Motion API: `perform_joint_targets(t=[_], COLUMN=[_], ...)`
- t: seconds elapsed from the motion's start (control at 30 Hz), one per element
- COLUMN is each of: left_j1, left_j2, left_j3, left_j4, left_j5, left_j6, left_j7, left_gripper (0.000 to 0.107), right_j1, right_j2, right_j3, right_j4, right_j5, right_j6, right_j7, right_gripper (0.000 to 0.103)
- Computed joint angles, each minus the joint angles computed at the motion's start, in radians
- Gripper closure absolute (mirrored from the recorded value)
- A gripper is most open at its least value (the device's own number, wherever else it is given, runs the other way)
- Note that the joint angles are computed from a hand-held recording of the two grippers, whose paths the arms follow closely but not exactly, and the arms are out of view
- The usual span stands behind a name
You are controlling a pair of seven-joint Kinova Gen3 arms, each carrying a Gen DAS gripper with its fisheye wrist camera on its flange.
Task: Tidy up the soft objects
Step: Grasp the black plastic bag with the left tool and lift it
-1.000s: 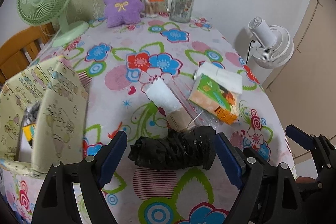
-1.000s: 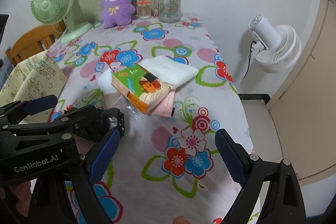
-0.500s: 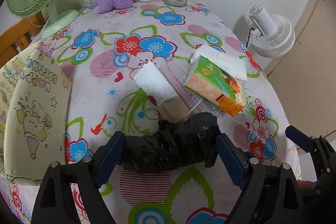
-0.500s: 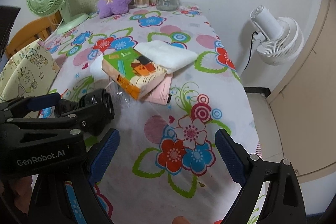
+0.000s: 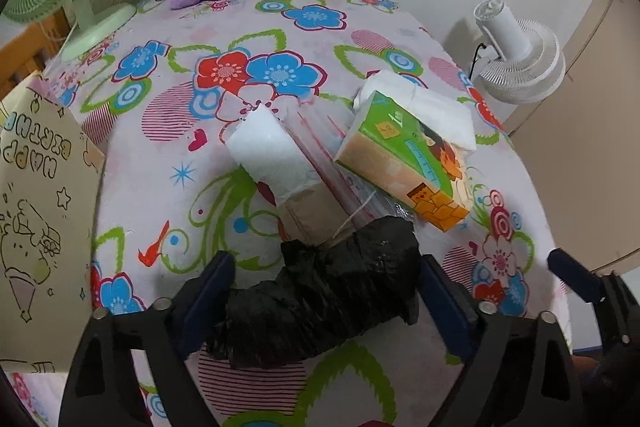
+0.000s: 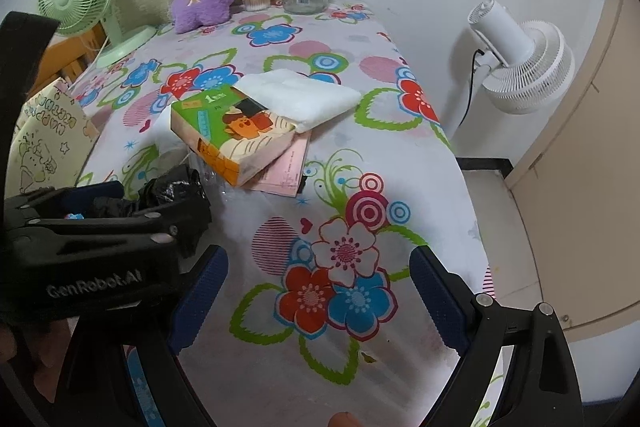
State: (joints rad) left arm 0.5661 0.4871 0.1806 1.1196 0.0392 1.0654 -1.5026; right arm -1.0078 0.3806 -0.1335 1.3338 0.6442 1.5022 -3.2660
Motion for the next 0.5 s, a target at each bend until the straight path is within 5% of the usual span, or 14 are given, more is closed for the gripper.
perform_joint_targets(t=[0.33,0.5], left_j1=[-0.032,-0.028], left_j2=[-0.026,-0.028], left_j3=[0.015,0.011], left_j4=[0.021,0.018], left_j5=[0.050,0.037], left_j6=[-0.019,-0.015], left_j7=[-0.035,-0.045], left_gripper=[0.042,0.039], right_j1=[-0.004,-0.007], right_j2=[0.006,0.008], right_j3=[0.001,0.004], right_j4=[-0.012,-0.014], right_j5=[0.011,0.008], right_j6=[-0.001,-0.003], right_j7=[0.008,0.007], right_gripper=[0.009,0.009])
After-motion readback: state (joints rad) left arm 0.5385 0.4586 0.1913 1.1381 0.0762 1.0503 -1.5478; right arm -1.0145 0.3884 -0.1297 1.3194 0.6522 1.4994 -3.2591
